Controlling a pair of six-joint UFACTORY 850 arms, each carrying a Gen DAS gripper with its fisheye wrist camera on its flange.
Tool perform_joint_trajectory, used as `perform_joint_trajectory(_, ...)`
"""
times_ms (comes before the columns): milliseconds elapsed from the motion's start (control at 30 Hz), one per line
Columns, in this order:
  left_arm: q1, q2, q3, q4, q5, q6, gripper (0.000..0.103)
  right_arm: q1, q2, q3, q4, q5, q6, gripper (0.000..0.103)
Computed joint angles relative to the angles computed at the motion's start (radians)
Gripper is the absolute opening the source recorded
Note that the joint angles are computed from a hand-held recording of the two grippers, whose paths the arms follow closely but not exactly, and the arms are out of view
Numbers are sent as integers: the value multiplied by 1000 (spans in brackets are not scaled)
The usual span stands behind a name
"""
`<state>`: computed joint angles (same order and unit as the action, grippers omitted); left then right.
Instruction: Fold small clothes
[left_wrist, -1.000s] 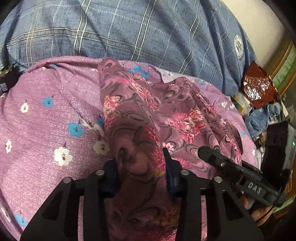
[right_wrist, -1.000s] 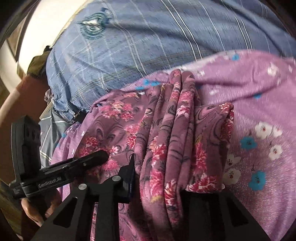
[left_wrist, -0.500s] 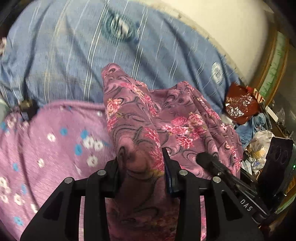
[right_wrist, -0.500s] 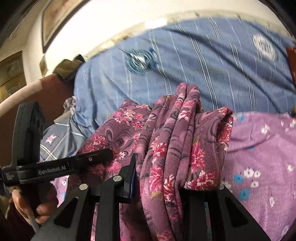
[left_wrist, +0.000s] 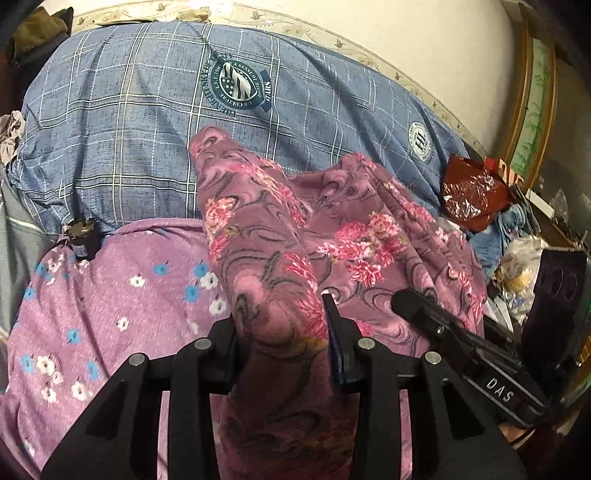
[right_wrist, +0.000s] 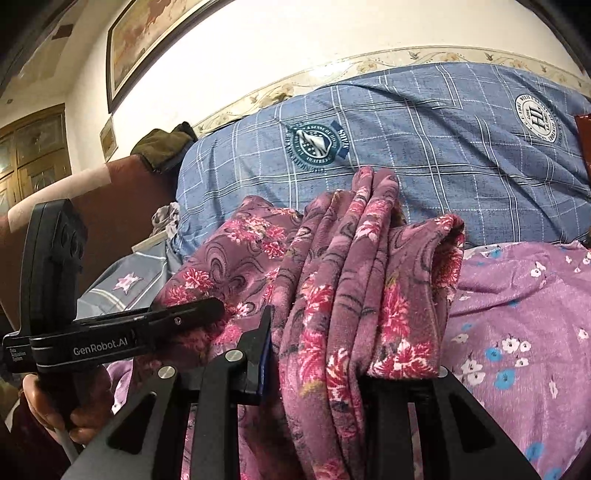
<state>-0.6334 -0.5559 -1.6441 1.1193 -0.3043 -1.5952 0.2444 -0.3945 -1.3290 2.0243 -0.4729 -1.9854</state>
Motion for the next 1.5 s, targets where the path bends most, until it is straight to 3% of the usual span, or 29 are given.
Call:
perform_joint_trajectory(167,-19,48,75,41,-10,-36,35,15,49,69,59,-4,-96,27)
perform_joint_trajectory(433,-34,56,109,-115,-44,141,35,41,86,155,89,25,-89,27)
perform_joint_trajectory(700,-8,4,78,-432,-104,422,35,66,17,123,-31,71,25,27)
perform_joint_trajectory(833,3,-55,18,-585,-192,560,36,78,-33,83,-179,108,183,27)
perform_joint_trajectory(1000,2,-76,-1,-615,-234,586,49,88,-92,28,-461,186,491,32)
perform_joint_trajectory(1233,-5,-103,-27,-548,-295,531,72,88,-94,30,-497,199,528,38)
perform_joint_trajectory(1367,-2,-109,-31,-518,-316,493,84,75,-113,-2,-657,170,727,51)
perform_joint_trajectory(1433,-3,-112,-39,-508,-328,477,85,65,-124,-26,-766,143,843,60)
perform_joint_trajectory(1500,-11,-109,-42,-475,-345,451,85,57,-131,-51,-881,113,953,62)
